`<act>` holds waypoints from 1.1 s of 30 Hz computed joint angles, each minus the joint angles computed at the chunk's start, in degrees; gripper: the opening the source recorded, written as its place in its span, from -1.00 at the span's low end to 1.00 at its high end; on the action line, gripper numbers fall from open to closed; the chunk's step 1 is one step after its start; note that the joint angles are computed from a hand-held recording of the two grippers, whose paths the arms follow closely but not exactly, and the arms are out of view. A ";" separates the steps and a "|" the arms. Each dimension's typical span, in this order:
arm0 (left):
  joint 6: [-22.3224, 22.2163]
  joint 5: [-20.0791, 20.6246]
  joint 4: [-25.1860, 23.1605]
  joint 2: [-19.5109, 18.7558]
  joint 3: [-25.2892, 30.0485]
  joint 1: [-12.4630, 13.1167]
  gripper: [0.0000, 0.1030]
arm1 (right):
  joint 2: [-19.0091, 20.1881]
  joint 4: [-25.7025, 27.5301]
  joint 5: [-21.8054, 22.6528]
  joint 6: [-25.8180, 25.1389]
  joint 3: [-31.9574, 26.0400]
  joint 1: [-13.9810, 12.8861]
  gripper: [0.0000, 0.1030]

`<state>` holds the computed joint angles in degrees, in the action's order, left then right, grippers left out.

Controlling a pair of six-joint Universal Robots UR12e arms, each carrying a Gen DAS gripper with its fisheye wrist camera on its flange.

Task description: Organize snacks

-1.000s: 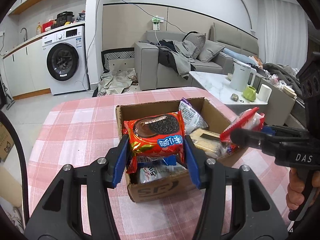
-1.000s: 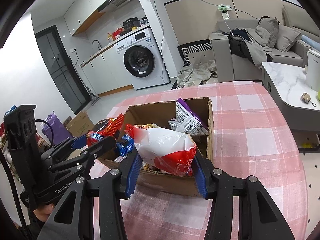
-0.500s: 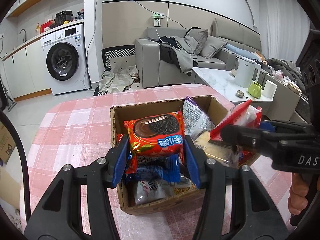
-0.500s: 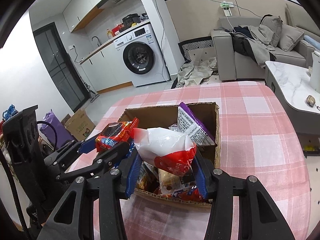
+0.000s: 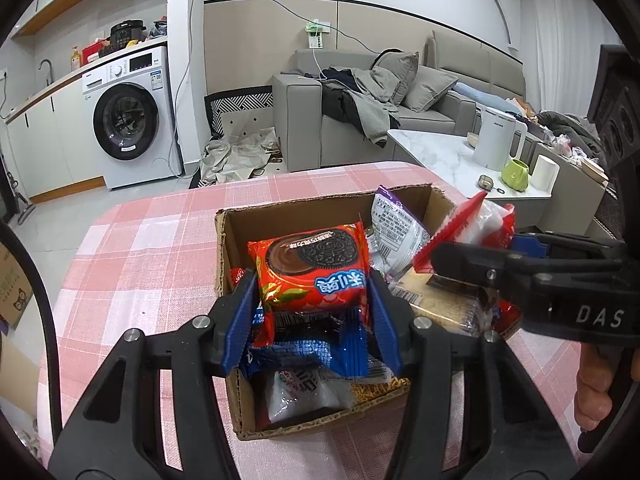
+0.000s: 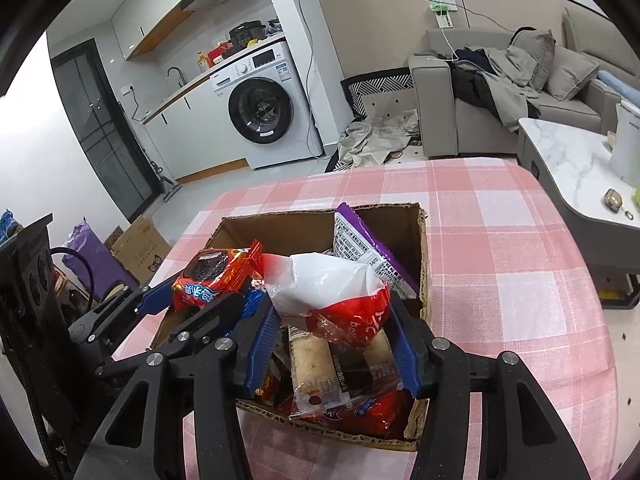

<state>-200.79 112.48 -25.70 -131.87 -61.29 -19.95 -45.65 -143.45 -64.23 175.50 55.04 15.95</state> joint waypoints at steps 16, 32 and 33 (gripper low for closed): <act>1.16 1.63 6.41 2.07 -4.08 -0.88 0.99 | -2.20 -4.31 3.20 1.22 3.85 -1.67 0.96; 0.48 5.28 16.03 7.53 -15.34 -2.62 0.99 | -5.49 -21.04 9.27 1.45 14.73 -3.22 0.99; 0.41 5.72 16.73 7.68 -15.91 -2.73 0.99 | -5.57 -21.34 9.21 1.24 14.97 -3.22 0.99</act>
<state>-200.38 118.20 -8.97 -124.19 -77.20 -22.68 -51.21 -164.80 -55.02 176.74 70.01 12.73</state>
